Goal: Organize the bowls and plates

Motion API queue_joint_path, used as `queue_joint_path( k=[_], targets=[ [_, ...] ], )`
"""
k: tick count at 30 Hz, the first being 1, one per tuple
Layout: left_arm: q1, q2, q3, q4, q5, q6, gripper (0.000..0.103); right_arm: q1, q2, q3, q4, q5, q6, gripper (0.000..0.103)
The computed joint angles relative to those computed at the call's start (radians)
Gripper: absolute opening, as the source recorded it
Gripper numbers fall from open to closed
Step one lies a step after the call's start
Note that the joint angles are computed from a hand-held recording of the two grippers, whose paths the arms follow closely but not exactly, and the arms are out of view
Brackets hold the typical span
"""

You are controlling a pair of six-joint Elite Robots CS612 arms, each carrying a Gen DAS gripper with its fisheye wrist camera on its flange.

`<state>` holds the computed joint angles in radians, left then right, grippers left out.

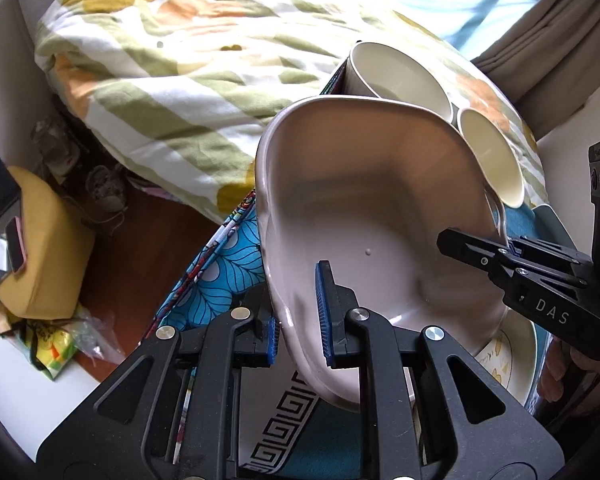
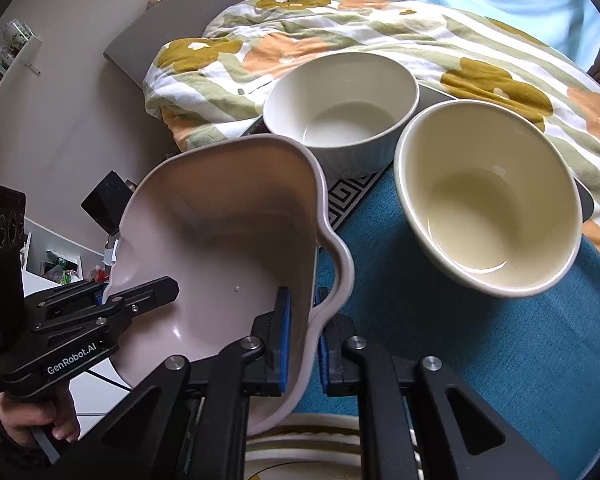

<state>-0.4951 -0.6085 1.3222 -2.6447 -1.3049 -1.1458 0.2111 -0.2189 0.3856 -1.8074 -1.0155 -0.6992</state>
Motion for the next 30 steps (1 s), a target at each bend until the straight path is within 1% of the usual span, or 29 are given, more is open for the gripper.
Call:
queue_joint_path(
  k=[3,7,11,14,18,22,26,30],
  targets=[
    [-0.022,-0.025,0.004,0.022,0.043,0.013,0.014,-0.015,-0.082,0.147,-0.098,0.026,0.003,0.011],
    [-0.056,-0.053,0.001,0.032,0.084,0.028,0.014,-0.048,-0.178,0.31,-0.198,0.061,0.029,0.011],
    [-0.092,-0.059,-0.031,0.03,0.09,0.073,0.014,-0.093,-0.276,0.479,-0.321,0.072,0.076,0.011],
    [-0.119,-0.046,-0.073,0.014,0.076,0.123,0.014,-0.137,-0.339,0.59,-0.414,0.078,0.129,0.011],
    [-0.158,-0.003,-0.157,0.003,0.042,0.19,0.014,-0.194,-0.403,0.713,-0.519,0.043,0.196,0.011],
    [-0.185,0.062,-0.273,0.03,-0.013,0.258,0.014,-0.241,-0.444,0.8,-0.606,-0.015,0.254,0.011],
    [-0.195,0.142,-0.398,0.057,-0.104,0.295,0.014,-0.283,-0.456,0.846,-0.652,-0.056,0.31,0.011],
    [-0.203,0.231,-0.538,0.125,-0.163,0.337,0.014,-0.305,-0.439,0.857,-0.674,-0.108,0.347,0.011]
  ],
)
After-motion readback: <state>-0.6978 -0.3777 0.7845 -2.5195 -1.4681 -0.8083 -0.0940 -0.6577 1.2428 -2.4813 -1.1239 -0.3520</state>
